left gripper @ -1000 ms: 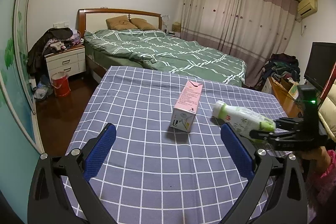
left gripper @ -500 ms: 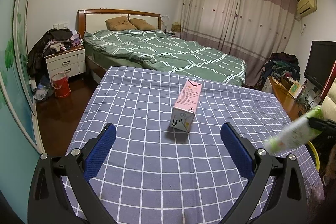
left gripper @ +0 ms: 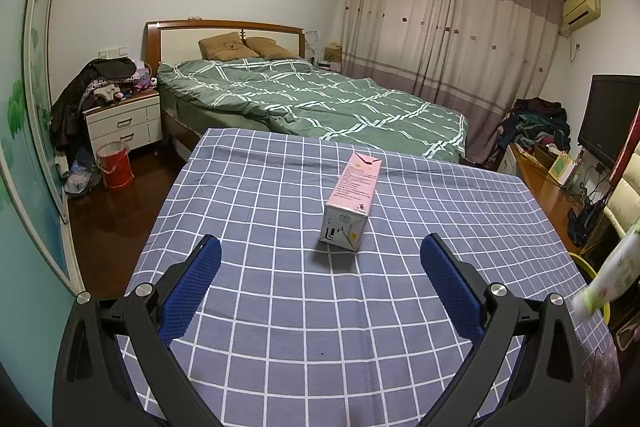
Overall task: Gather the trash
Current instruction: 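Carry the bottle with the right gripper into the bin and release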
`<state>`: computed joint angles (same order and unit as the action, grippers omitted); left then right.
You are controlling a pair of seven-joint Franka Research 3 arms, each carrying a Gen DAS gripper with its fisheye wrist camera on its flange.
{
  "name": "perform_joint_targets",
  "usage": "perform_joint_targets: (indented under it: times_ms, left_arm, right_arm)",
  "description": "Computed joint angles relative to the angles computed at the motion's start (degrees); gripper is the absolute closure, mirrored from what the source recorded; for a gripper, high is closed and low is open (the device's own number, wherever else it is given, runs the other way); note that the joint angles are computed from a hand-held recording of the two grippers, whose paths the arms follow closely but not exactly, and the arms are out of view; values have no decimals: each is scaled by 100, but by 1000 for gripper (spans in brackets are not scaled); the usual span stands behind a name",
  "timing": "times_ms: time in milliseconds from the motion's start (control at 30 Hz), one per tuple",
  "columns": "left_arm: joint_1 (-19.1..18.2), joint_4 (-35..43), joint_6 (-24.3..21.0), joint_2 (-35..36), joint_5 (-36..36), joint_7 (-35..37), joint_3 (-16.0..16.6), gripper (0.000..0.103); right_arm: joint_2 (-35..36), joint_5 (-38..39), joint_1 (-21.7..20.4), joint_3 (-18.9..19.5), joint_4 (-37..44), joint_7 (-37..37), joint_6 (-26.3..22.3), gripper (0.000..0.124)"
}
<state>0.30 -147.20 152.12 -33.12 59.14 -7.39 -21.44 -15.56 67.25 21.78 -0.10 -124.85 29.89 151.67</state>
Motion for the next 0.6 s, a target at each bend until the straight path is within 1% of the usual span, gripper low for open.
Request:
perform_joint_targets:
  times_ms: [67, 200, 267, 300, 367, 400, 500, 567, 600]
  left_arm:
    - [6, -3, 20, 2, 17, -14, 6, 5]
    - [0, -20, 20, -46, 30, -5, 13, 5]
    - [-1, -23, 30, -50, 22, 4, 17, 5]
    - [-4, -29, 36, -59, 14, 21, 25, 5]
    - [12, -22, 25, -53, 21, 3, 1, 5]
    - [12, -22, 26, -53, 21, 4, 1, 5]
    - [2, -27, 19, -59, 9, 50, 18, 5]
    - [4, -22, 33, -48, 5, 66, 21, 5]
    - [-1, -31, 42, -54, -4, 94, 37, 5]
  right_arm:
    - [16, 81, -66, -64, 33, -3, 123, 75]
    - [122, 136, -249, -141, 118, 138, 558, 75]
    - [273, 20, -382, -116, 178, 368, 1053, 75]
    - [327, -47, -417, -108, 188, 449, 1223, 75]
    - [534, -530, -573, -19, 207, 934, 1769, 75]
    - [616, -777, -635, -5, 205, 1173, 1923, 75]
    - [941, -1689, -878, 14, 245, 2099, 2094, 75]
    - [1115, -2030, -961, -14, 269, 2438, 2113, 74]
    - [1214, -2380, -1037, 10, 262, 2774, 2148, 74]
